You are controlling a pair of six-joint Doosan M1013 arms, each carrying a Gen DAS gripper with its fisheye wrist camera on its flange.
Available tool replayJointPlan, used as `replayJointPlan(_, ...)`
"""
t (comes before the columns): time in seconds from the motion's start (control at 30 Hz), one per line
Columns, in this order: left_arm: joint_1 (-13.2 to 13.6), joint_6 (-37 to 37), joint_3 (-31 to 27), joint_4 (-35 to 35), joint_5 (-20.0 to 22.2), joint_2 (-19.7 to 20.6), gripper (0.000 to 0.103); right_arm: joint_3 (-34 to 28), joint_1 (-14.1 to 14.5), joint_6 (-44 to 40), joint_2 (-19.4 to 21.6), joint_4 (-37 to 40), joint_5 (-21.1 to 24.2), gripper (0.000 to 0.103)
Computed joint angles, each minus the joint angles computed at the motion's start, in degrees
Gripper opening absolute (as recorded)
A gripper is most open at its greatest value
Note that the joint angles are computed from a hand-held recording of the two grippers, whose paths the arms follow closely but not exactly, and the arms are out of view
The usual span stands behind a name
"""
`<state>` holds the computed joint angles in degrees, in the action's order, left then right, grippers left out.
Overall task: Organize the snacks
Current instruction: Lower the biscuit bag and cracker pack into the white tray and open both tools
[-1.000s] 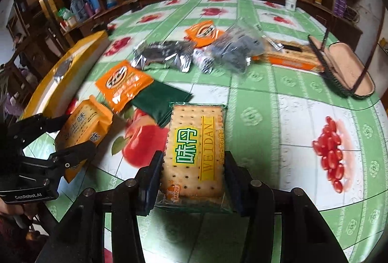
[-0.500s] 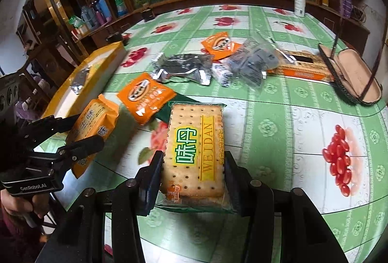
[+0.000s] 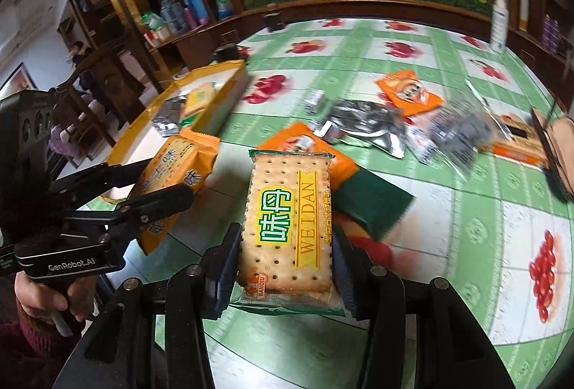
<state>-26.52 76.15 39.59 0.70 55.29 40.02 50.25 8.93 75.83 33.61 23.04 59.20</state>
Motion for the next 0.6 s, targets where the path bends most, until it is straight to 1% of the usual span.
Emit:
replayJointPlan(0.33, 1.8, -6.9, 3.9, 3.7, -2.2, -2.4, 0.069, -5.2, 2.1, -2.5, 2.7, 1.4, 2.8, 0.052)
replayJointPlan(0.6, 3.1, -11.2, 5.9, 6.1, -2.3, -3.5, 0.069, -10.7, 3.4, -3.3, 5.8, 2.6, 6.2, 0.052)
